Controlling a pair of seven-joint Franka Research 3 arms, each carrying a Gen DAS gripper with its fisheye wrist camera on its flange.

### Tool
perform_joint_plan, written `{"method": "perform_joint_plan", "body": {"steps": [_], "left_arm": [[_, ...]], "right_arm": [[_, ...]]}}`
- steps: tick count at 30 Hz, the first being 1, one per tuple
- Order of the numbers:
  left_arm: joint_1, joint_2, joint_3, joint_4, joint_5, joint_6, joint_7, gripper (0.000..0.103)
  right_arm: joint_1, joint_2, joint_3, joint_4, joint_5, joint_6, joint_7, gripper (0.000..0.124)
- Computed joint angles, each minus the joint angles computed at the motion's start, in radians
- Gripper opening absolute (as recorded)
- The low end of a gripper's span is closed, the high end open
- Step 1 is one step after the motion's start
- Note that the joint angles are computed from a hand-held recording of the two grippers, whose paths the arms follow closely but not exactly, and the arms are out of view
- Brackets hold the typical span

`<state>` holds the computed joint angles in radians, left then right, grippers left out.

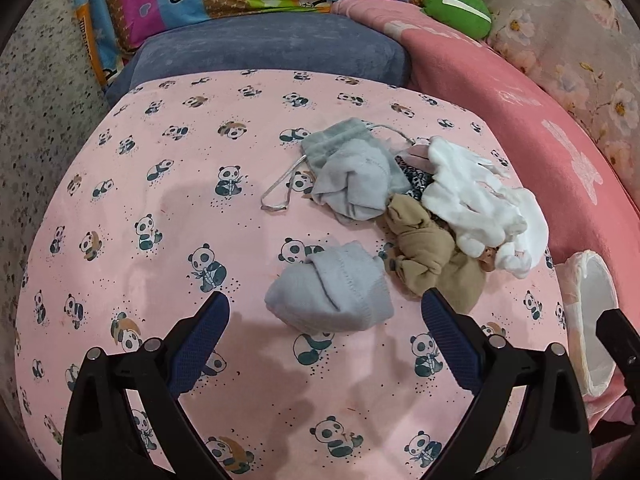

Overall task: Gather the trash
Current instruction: 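Grasp the grey sock with the left tool while the right tool grasps the tan cloth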

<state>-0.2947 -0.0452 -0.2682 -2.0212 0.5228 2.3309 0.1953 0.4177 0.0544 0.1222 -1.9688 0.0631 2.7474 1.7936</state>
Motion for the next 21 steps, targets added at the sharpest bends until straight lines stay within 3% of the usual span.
{"method": "perform_joint_plan", "body": {"steps": [11,17,19,21], "left_arm": [[0.035,-0.03,0.026,-0.086,-0.115,0.129,0.04,0.092],[0.046,-0.033,0.037,-0.128,-0.202,0.234,0.12,0.075],[0.047,-0.033,0.041,-0.143,-0.245,0.277,0.159,0.065],[0.048,-0.032,0.041,-0.152,-0.267,0.305,0.181,0.057]], "right_arm": [[0.057,0.199,-0.004,0.182,0.022,-0.075,0.013,0.059],[0.074,0.283,-0.009,0.263,0.044,-0.11,-0.002,0.059],[0.084,0.308,-0.016,0.287,0.039,-0.123,0.001,0.059],[0.087,0.327,-0.017,0.304,0.043,-0.132,-0.002,0.053]]}}
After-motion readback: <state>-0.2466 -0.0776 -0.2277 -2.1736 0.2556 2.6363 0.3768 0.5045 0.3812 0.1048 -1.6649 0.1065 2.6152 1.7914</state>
